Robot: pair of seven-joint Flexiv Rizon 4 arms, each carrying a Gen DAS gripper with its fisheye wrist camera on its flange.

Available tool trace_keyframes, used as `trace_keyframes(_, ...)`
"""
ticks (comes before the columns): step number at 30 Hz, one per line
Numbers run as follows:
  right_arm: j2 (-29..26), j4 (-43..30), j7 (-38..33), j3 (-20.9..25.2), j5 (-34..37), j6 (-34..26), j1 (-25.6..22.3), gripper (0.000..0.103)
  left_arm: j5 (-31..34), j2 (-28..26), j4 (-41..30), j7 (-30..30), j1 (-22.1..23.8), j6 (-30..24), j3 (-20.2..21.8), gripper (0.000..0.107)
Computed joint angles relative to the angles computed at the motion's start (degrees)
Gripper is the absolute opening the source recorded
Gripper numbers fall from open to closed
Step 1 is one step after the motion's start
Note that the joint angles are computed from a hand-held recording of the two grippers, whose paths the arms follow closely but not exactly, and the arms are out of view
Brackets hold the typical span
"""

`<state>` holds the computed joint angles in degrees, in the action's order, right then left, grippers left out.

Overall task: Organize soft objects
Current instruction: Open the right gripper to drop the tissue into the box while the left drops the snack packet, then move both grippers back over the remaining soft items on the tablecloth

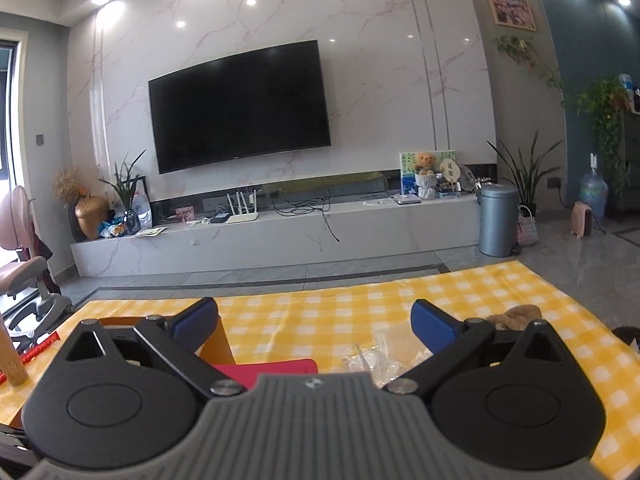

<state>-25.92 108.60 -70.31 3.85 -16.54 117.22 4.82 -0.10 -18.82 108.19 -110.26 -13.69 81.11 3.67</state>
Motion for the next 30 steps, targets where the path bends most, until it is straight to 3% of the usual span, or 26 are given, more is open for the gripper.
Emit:
trace_keyframes(2, 0.0, -0.2, 1.2, 0.6, 0.0, -0.8, -0.8, 0.101, 5.4, 0.2, -1.6, -4.1, -3.6, -0.6, 4.9, 0.095)
trace_keyframes(5, 0.4, -0.2, 2.8, 1.0, 0.3, -1.7, -1.4, 0.101, 8.9, 1.7, -1.8, -5.8, -3.8, 0.0, 5.9, 0.095)
trace_keyframes(9, 1.0, 0.0, 3.2, -0.2, 1.9, -1.7, -0.6, 0.101, 15.6, 4.1, -2.3, -13.4, -6.0, 1.4, 9.5, 0.095)
trace_keyframes(13, 1.1, -0.6, 3.3, -0.8, 2.3, -1.2, -1.2, 0.101, 33.4, 4.9, -8.8, -29.6, -14.0, -2.4, 17.5, 0.095)
trace_keyframes(15, 1.2, -0.7, 2.8, -1.5, 2.8, -0.8, -1.0, 0.101, 41.6, 5.3, -11.9, -35.3, -17.2, -4.9, 19.4, 0.095)
trace_keyframes(18, 1.1, -1.6, 2.1, -3.3, 4.7, -1.0, -0.1, 0.101, 45.3, 5.6, -14.3, -36.5, -17.5, -5.8, 17.3, 0.095)
trace_keyframes(25, 1.4, -2.4, 1.2, -4.7, 5.5, -2.1, -1.2, 0.101, 42.3, 4.7, -16.2, -31.9, -11.6, -2.5, 7.9, 0.096)
trace_keyframes(28, 2.1, -1.5, -7.4, -15.8, 12.6, -2.9, 8.9, 0.101, 41.9, 3.2, -18.1, -30.4, -10.5, -3.7, 5.2, 0.096)
trace_keyframes(30, 1.8, -1.3, -12.8, -20.6, 15.8, -2.9, 13.2, 0.101, 39.6, 1.9, -18.9, -27.7, -9.7, -3.7, 3.6, 0.096)
